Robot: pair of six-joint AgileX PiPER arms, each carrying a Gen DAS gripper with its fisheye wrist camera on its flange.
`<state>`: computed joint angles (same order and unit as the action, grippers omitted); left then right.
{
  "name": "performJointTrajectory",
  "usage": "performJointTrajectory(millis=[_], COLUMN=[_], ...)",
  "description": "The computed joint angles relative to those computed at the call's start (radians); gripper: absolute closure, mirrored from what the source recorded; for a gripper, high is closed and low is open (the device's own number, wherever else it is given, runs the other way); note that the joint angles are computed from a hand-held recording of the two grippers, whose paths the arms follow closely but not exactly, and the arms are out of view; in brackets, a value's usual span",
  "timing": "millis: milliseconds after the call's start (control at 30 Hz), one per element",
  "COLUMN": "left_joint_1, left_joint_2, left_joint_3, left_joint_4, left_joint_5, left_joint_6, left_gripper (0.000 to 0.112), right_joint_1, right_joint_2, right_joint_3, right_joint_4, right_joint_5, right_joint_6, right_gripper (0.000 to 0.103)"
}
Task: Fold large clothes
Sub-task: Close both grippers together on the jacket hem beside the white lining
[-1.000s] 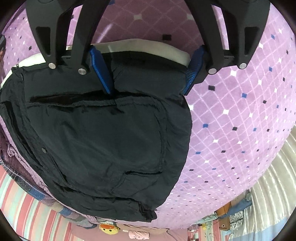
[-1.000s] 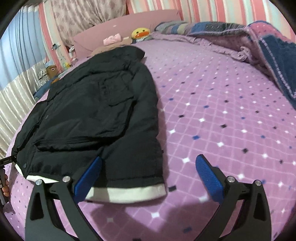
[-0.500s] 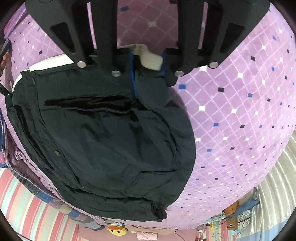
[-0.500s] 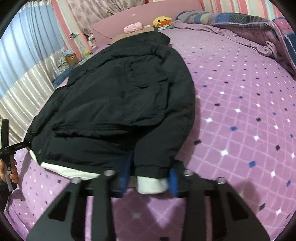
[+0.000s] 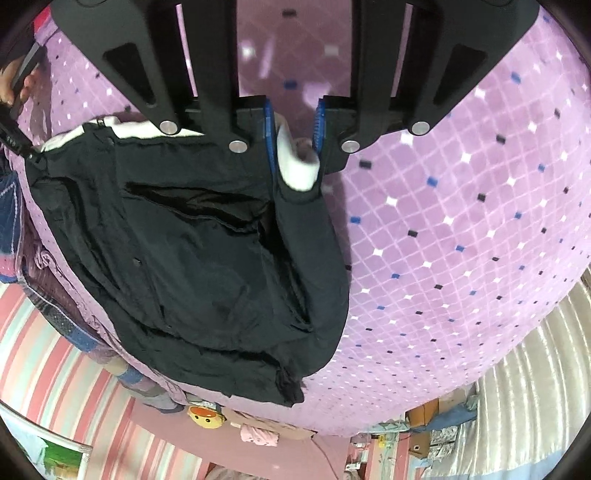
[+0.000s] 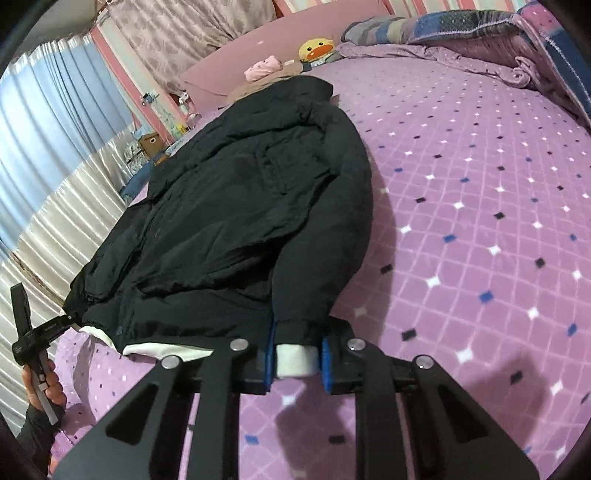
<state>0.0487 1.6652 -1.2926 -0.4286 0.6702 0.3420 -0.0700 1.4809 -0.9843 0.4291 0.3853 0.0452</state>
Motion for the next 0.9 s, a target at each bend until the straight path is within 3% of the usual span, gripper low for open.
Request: performJointTrajectory(millis=[100,400,533,700,900], left_joint_1=[0.030,0.039,0.037,0.046,0.044], left_joint_2=[-0.024,0.117,0.153,0.180,0.199], left_joint_3=[0.010,-0.123,-0.158,-0.182,-0.210], left_joint_4=[-0.040,0.040,0.060,0.040,0.041], left_joint_5=[0.034,0.095,0.109,0.130,0.147], left_joint_6=[0.052,0.014,0.004,0.021,0.041], left_gripper=[0.099,0.095,0.087,0.087,0.091], right_joint_1=[-0.010,0.014,0.014,0.007,0.009], right_joint_2=[-0.017,0.056,0.064,0.096,0.113], right_joint_3=[-0.008,-0.081,-0.081,-0.095,-0.114], right_joint_4=[-0.017,-0.170,-0.178,-0.145,-0.157], right_joint_5=[0.021,0.055,0.061,0.077,0.091], right_joint_6=[0.008,0.099,0.107,0.088,0.088], right_gripper=[0.085,0.083,0.077,0.072,0.078])
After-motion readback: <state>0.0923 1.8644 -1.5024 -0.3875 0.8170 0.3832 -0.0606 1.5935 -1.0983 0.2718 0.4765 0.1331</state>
